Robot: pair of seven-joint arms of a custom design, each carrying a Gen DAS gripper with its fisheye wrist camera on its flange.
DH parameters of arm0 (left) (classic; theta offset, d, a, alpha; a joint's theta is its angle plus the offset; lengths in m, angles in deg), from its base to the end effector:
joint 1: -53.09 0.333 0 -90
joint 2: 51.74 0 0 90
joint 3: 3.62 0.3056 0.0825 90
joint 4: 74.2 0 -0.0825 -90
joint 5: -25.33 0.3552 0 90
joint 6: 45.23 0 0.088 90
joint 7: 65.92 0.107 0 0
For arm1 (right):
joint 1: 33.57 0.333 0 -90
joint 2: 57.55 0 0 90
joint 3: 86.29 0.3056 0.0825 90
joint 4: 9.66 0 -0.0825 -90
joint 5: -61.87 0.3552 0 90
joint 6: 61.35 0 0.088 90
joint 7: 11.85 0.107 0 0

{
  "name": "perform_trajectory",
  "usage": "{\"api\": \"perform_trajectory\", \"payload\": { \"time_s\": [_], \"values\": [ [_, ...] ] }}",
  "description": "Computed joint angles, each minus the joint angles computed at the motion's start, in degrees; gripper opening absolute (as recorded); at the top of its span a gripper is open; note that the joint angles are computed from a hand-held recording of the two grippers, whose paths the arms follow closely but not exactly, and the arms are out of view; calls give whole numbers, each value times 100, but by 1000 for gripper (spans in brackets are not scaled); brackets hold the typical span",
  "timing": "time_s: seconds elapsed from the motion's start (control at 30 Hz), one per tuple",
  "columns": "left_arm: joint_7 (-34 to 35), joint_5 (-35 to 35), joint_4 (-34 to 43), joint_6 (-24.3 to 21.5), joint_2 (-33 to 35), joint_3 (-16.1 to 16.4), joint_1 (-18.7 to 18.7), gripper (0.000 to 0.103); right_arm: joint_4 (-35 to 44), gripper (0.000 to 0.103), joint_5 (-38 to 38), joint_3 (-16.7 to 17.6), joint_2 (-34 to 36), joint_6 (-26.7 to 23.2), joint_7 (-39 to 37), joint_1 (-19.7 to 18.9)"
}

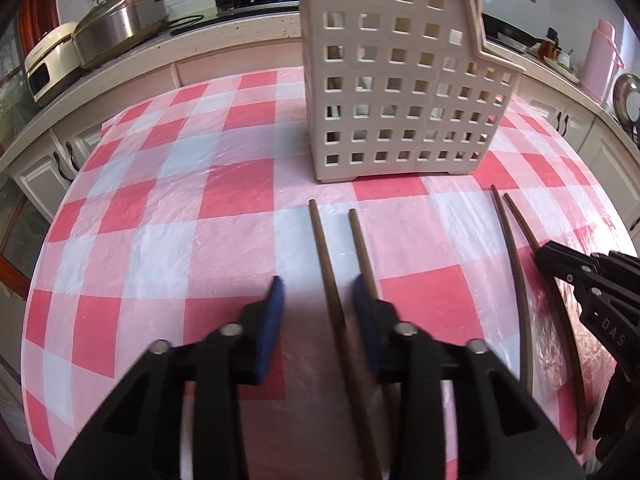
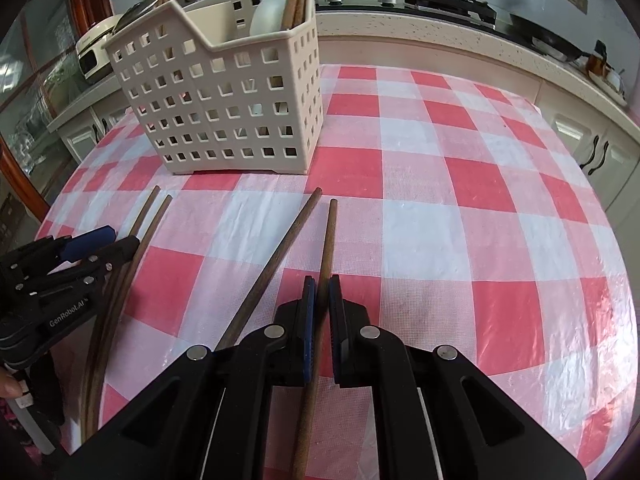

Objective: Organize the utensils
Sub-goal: 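Close the right tool on a chopstick while the left tool grasps another, then lift both chopsticks upright and carry them toward the white caddy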

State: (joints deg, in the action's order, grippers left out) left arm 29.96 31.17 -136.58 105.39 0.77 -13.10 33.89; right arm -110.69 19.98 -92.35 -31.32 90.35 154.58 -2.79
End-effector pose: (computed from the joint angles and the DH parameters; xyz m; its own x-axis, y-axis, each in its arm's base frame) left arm 0.7098 -0.3315 0.3487 -0.5322 -0.8463 -0.0226 -0.6747 0.4400 -0.5926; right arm 0.5901 0.3004 0.3554 -0.2731 -0.9594 -0.0699 -0.7571 0.2592 -0.5996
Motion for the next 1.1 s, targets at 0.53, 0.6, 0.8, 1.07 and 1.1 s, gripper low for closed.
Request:
{"api": "perform_trajectory", "payload": {
  "time_s": [0.53,0.6,0.8,1.07,1.1],
  "values": [
    [592,-621,-1093,651,-591,-506,499,7,-361,6,-858,-222,-301,276,1085,209],
    [689,-716,-1316,824,-739,-591,590,7,-403,6,-1107,-210,-390,264,1298,215],
    [997,-1021,-2094,1485,-1271,-900,907,7,-499,6,-2122,-75,-743,45,2128,256],
    [1538,-1493,-3188,2375,-1996,-1570,1551,7,-602,6,-3048,400,-1168,-366,2769,105],
    [1627,-1565,-3309,2460,-2073,-1714,1683,7,-614,6,-3126,468,-1219,-417,2802,84]
  ]
}}
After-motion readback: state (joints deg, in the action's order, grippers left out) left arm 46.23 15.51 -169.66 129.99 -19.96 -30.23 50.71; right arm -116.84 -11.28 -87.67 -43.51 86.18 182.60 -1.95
